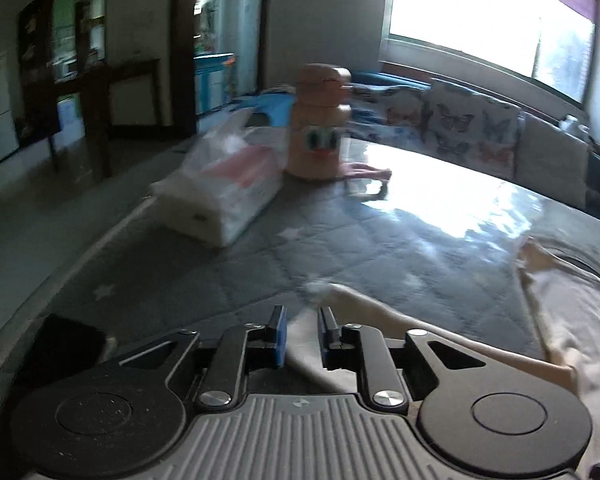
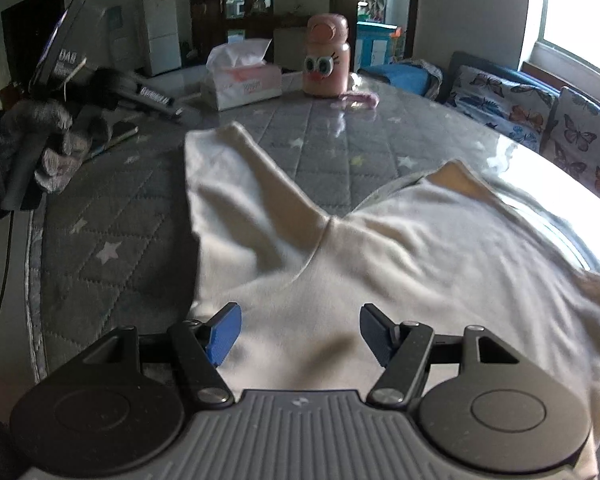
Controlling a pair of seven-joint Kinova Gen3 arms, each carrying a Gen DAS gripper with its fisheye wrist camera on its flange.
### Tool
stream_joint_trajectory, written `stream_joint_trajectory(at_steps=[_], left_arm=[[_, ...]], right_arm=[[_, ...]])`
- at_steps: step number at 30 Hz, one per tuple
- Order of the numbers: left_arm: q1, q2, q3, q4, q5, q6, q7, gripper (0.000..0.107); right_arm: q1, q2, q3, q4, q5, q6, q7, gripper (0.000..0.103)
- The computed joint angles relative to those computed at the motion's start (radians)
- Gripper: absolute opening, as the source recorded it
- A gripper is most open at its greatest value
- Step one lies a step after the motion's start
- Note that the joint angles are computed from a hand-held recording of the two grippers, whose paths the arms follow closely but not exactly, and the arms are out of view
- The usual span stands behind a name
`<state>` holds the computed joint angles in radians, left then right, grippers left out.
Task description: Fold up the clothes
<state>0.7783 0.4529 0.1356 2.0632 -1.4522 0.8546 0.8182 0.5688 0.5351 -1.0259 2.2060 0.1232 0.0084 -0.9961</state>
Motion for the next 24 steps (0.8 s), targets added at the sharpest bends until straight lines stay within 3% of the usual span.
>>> stream_joint_trajectory(at_steps=[6,10,14,17,19,21,22,24], left_arm=[[-0.017,0.047,-0.009,-0.064,0.044,-0.036,-0.124,0.019],[0.000,0.046,-0.044,-0.055,0.066,-0.033,-0.095,0.020],[0.026,0.047,-0.051,-0.051,0.086,0.018,-0.075,0.045],[0.021,0.041,-0.050,-0.044,0.092,0.012,-0.058,0.047],[0.007,0.040,-0.049,-0.043,0.092,-0.013,-0.062,0.045],[0.001,0.044,-0.052,-0.044,0.091,-0.028,-0.061,0.023],[-0.001,0.046,-0.054,-0.045,0.091,-0.034,-0.061,0.019],[0.005,0.048,-0.061,-0.042,0.081,-0.031,-0.049,0.006]], right_arm=[[0.020,-0.013,-0.031,0.016,0.018,0.002,0.014,0.066],[0.077,0.009,-0.109,0.014,0.014,0.007,0.022,0.061],[0.063,0.034,-0.141,0.001,0.005,0.024,0.041,0.051],[-0.006,0.027,-0.099,-0.004,-0.004,0.018,0.060,0.041],[-0.082,0.010,-0.038,-0.003,-0.010,-0.003,0.055,0.036],[-0.125,0.007,-0.004,-0.005,-0.011,-0.009,0.042,0.025],[-0.137,0.003,0.006,0.002,-0.008,-0.024,0.036,0.022],[-0.158,-0.005,0.027,0.017,0.006,-0.053,0.014,0.007]])
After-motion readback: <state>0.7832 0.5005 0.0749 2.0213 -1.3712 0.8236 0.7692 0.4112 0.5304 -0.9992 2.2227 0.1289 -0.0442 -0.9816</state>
